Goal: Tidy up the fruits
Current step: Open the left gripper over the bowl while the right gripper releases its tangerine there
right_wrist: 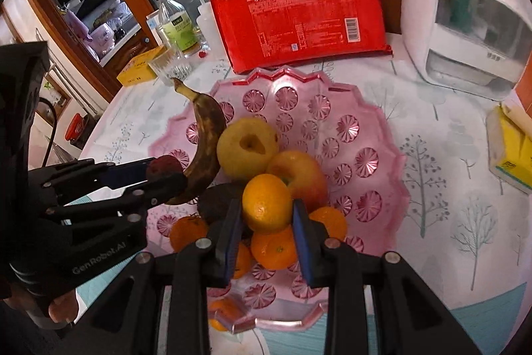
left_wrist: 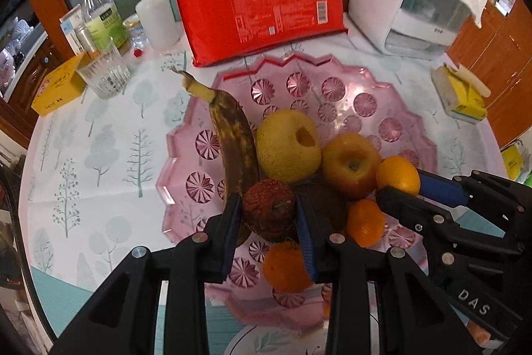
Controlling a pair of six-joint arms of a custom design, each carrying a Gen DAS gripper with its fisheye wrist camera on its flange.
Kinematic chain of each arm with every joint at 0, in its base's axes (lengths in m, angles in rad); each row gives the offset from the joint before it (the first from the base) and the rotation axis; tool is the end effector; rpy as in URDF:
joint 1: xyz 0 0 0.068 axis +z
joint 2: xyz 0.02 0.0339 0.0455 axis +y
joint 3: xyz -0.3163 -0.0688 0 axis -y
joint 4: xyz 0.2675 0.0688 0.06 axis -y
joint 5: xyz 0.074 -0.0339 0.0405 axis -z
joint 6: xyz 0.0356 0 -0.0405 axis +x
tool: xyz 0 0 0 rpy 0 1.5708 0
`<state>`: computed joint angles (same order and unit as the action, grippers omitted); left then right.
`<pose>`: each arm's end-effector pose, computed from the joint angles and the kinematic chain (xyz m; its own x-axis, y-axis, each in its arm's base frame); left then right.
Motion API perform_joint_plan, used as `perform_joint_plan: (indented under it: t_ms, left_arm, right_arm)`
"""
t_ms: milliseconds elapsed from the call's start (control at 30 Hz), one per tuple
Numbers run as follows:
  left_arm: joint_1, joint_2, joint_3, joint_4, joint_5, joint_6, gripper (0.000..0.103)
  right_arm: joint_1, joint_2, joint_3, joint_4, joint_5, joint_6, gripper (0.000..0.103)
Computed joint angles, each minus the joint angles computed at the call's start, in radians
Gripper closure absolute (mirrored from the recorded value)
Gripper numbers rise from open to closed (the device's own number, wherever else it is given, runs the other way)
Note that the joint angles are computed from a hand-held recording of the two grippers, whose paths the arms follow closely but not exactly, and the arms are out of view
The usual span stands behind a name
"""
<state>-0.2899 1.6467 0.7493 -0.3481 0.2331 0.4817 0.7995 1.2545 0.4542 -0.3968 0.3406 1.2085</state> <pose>0.2779 -0.0915 0.1543 -0.6431 0.6622 -0.3846 0.7298 0.6821 -0.0459 0.1411 0.1281 0.1638 -0.7825 0.4595 -0.4202 0.3974 0.8880 0.2311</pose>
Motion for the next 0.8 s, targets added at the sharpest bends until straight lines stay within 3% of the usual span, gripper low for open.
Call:
perform_joint_plan:
  t_ms: [367, 433, 467, 533, 800]
  left_arm:
    - [-0.018, 0.074, 0.01, 0.073, -0.043, -0.006, 0.07]
    - [-0.015, 0.075, 0.009, 0.08, -0.047, -0.01, 0.058]
    - [-0.013, 0.071, 0.008, 0.083, -0.048, -0.013, 0.042]
    - [-0.009, 0.06, -0.001, 0.104, -0.061, -0.034, 0.027]
    - [0.019, 0.053, 0.018, 0.06, -0.048, -0.04, 0.022]
  right_arm:
    - [-0.051, 0.101, -0.019, 0.131, -0.009, -0.098, 0.072]
    - [-0.049, 0.106, -0.021, 0.136, -0.002, -0.098, 0.072]
    - [-0.048, 0.111, -0.019, 0.136, 0.001, -0.099, 0.072]
    - [-0.042, 0.116, -0.015, 0.13, 0.01, -0.095, 0.072]
    - [0.006, 0.023, -0.028, 0.074, 0.081, -0.015, 0.065]
